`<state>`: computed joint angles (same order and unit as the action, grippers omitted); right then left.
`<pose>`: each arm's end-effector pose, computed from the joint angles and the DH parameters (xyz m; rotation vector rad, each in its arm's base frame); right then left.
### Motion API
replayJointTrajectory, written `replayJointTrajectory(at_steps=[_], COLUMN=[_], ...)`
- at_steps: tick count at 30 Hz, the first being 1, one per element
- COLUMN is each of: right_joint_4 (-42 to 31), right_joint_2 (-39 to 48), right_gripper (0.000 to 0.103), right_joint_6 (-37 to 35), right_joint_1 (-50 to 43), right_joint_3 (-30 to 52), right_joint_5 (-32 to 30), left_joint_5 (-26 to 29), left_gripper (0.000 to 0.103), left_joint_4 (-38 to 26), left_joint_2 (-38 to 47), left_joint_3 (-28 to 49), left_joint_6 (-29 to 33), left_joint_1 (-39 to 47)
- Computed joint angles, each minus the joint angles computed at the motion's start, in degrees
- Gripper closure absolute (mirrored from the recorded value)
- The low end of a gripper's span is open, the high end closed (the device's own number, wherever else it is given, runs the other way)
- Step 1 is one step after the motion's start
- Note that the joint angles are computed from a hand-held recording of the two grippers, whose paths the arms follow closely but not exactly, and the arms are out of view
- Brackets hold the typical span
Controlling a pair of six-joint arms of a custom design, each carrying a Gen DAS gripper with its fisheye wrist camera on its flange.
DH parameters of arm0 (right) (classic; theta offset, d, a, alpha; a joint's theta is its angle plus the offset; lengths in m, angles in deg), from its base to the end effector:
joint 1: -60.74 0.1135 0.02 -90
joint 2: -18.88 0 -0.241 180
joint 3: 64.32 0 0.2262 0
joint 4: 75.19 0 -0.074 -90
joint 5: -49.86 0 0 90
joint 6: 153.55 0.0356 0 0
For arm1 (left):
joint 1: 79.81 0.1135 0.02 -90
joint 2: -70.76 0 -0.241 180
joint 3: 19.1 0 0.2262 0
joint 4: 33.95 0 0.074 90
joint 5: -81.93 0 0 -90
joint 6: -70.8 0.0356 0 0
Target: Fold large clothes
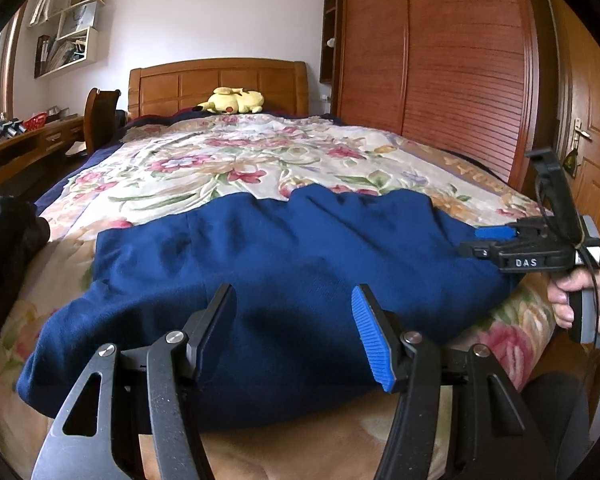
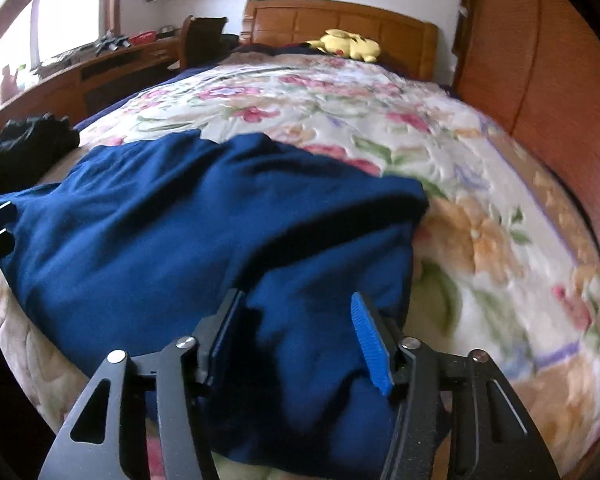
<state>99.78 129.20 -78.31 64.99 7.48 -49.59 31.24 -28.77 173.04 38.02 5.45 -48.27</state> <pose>0.3583 0.0325 0.1234 -0.4640 2.2733 0.0997 0.2748 0.1422 0.1233 0.2198 2.0856 -0.1973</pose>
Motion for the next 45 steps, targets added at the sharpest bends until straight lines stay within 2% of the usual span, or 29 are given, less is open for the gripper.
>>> replayJointTrajectory(at_steps=[6, 13, 20, 28, 34, 36, 41, 45], right_joint_4=[6.9, 14.7, 13.9, 18.0, 17.0, 17.4, 17.9, 15.8], right_joint_2=[2.9, 3.1, 0.4, 0.9, -3.1, -5.4, -10.5, -10.4], right_gripper=[0.044, 0.044, 0.044, 0.044, 0.043, 0.042, 0.035, 0.021], right_joint_6=[-0.9, 0.5, 1.0, 1.8, 2.5, 3.2, 3.9, 4.7], right_joint_1=[-2.9, -0.2, 1.9, 0.6, 0.0, -0.9, -2.7, -3.6], right_joint_3=[-3.1, -8.3, -10.0, -11.9, -14.3, -16.4, -20.8, -20.0], right_joint_5=[-3.7, -0.2, 2.5, 0.6, 0.3, -0.8, 0.6, 1.8], left_joint_5=[-2.7, -2.8, -1.3, -2.1, -7.5, -6.8, -5.6, -6.0], left_gripper=[0.042, 0.042, 0.042, 0.042, 0.042, 0.042, 0.042, 0.042], left_joint_4=[-1.5, 0.0, 2.4, 3.6, 0.5, -0.9, -3.1, -2.8], left_joint_2=[2.1, 1.2, -0.3, -0.6, 1.6, 2.2, 3.2, 2.9], left_joint_3=[1.1, -0.8, -2.8, -3.8, -2.1, -1.3, -0.1, -0.3], left_joint_6=[1.7, 2.8, 1.2, -0.1, 3.3, 3.5, 3.9, 4.1], left_joint_1=[-0.5, -0.4, -2.3, -5.7, -9.1, -8.6, -7.9, -7.9])
